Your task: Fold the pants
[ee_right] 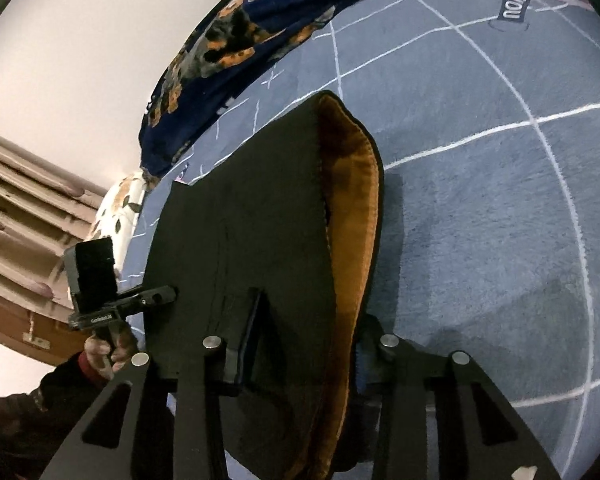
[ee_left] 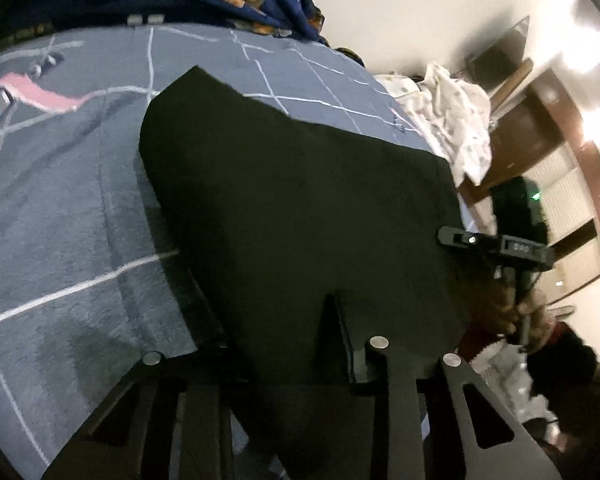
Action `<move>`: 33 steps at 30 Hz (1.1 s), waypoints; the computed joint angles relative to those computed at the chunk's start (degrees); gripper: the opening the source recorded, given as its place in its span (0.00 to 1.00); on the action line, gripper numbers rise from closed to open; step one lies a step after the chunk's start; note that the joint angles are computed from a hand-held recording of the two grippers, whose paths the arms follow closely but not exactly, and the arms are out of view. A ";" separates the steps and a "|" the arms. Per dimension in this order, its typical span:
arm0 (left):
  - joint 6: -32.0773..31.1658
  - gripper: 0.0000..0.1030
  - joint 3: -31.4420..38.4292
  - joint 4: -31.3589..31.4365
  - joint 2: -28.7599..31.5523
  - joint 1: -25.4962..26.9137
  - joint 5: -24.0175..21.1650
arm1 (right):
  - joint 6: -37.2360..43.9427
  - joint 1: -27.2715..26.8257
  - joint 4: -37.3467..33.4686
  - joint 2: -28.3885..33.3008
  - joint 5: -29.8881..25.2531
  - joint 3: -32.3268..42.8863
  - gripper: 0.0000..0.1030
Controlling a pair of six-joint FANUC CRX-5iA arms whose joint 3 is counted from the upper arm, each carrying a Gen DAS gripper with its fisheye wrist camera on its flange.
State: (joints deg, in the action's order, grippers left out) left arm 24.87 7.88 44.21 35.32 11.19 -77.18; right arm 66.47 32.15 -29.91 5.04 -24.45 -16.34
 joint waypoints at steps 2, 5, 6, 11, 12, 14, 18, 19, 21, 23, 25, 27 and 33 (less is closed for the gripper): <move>-1.32 0.18 -2.18 1.05 -1.73 -0.01 1.95 | -4.00 1.39 3.80 -0.47 1.30 -0.69 0.29; -2.05 0.15 -3.51 2.99 -2.90 0.44 2.14 | -10.29 3.57 9.90 -1.34 2.68 -1.70 0.25; -2.40 0.15 -3.67 2.91 -3.23 0.54 2.22 | -12.27 4.29 12.07 -1.45 2.89 -1.83 0.23; -2.46 0.14 -4.45 3.07 -4.20 1.66 2.30 | -18.46 6.97 18.88 -0.79 3.08 -1.16 0.21; -2.36 0.14 -4.57 3.25 -4.35 1.84 2.32 | -18.33 7.23 18.70 -0.42 2.86 -0.56 0.21; -2.22 0.14 -4.71 3.81 -4.60 2.61 1.95 | -17.63 7.72 17.86 0.03 2.78 0.31 0.21; -2.29 0.14 -4.50 4.00 -4.85 4.16 2.01 | -13.74 8.07 14.14 1.62 2.19 2.85 0.21; -1.86 0.14 -4.04 3.60 -4.54 4.40 1.88 | -11.95 7.74 11.92 2.35 1.73 3.76 0.21; -0.64 0.14 -3.14 2.14 -3.83 4.70 1.70 | -10.42 7.40 9.52 3.57 0.95 4.97 0.21; -0.18 0.15 -2.96 0.93 -3.46 4.79 1.83 | -10.68 7.32 8.87 4.11 1.06 5.14 0.21; -0.16 0.18 -3.24 1.06 -3.31 4.89 2.05 | -9.07 6.56 6.46 4.26 0.56 5.56 0.21; 1.01 0.25 -2.42 -0.05 -2.85 4.70 1.98 | -9.07 6.21 6.16 4.40 -0.46 5.83 0.24; 2.05 0.45 -0.02 -3.45 -1.25 4.66 0.13 | -11.11 6.02 7.64 5.30 -2.18 6.07 0.40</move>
